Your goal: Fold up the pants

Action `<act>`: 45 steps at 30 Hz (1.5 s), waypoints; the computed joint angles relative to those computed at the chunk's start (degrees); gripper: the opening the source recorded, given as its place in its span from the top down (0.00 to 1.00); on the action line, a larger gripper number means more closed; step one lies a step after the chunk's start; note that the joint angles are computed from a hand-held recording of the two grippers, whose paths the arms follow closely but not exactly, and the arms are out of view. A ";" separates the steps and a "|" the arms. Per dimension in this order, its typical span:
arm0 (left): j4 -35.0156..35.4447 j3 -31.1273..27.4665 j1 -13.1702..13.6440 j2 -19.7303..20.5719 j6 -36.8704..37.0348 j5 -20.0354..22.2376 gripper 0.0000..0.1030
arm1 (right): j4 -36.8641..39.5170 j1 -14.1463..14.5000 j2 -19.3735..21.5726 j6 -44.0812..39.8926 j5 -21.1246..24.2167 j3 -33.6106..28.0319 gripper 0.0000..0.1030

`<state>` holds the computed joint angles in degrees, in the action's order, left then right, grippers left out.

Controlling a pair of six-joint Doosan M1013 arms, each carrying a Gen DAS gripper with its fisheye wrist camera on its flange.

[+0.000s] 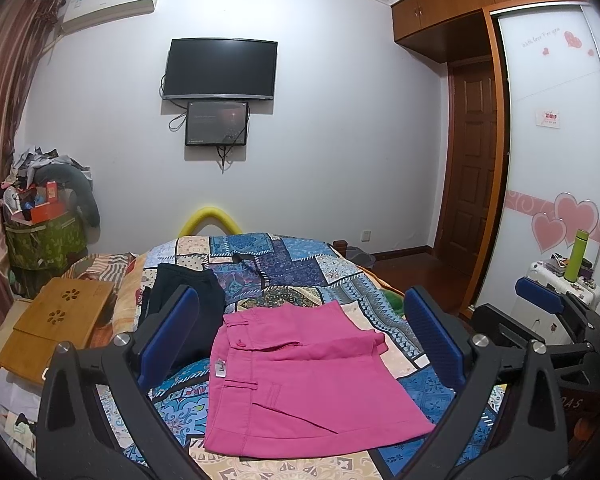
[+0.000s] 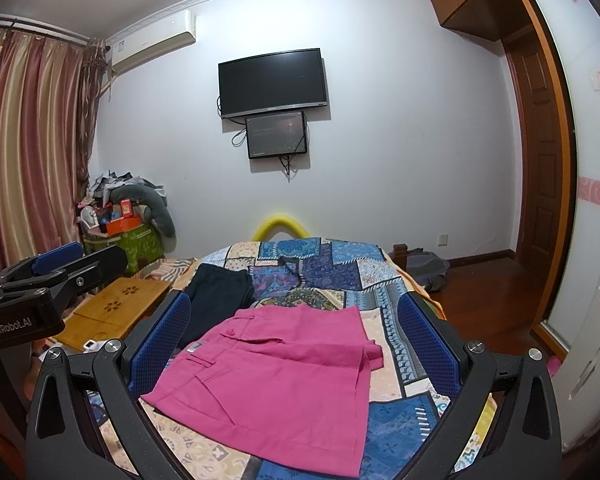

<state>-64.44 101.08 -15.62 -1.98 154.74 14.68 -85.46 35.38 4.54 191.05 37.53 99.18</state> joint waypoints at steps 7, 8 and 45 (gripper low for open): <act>1.10 -0.01 -0.67 0.72 -1.16 -0.89 0.00 | 0.71 -0.44 0.36 -0.24 -0.54 -0.24 0.00; 1.84 -0.10 -0.71 0.63 -1.87 -0.84 0.00 | 0.82 -0.50 0.42 -0.36 -0.59 -0.26 0.00; 56.09 -31.42 0.99 30.37 -42.70 35.80 0.43 | 67.30 -16.97 10.23 -62.41 -7.90 -6.54 0.47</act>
<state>-8.35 69.65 -14.63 28.39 112.04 50.48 -18.16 18.41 14.76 128.64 29.63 92.63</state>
